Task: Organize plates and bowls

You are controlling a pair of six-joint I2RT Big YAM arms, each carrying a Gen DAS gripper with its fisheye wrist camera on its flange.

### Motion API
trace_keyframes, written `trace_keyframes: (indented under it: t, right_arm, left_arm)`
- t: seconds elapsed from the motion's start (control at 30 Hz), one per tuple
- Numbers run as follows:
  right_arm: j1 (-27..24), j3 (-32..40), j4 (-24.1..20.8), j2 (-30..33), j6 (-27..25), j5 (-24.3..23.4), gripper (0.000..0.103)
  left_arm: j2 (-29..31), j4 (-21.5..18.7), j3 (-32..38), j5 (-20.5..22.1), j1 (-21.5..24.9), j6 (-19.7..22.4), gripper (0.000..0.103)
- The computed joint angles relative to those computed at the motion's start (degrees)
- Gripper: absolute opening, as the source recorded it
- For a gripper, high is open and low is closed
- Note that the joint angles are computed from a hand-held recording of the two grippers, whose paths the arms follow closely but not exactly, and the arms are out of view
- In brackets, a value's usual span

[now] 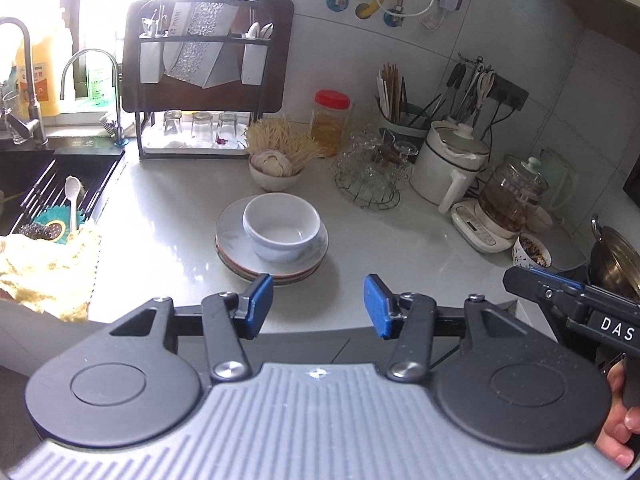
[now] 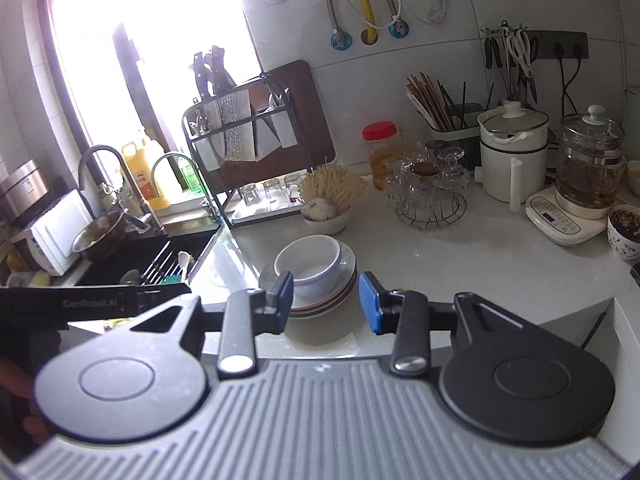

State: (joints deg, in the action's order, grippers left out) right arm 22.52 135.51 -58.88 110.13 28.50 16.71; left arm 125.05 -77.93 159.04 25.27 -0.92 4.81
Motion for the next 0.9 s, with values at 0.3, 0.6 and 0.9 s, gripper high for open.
trace_keyframes:
  t: [0.3,0.6,0.9]
  right_arm:
    - [0.3,-5.3,1.6,-3.1,0.5,1.7,0.052]
    - [0.4,-8.3,2.9,-4.8,0.8,2.0,0.084]
    - [0.7,-7.7,1.4,-4.2,0.6,1.6,0.085]
  left_arm:
    - [-9.1,6.3,-16.0,0.0,-0.1,-0.2,0.077]
    - [-12.8,9.6,-21.9,-2.3,-0.1,-0.5,0.094]
    - [-14.4,10.7,-24.5,-6.3,-0.3,-0.2,0.099]
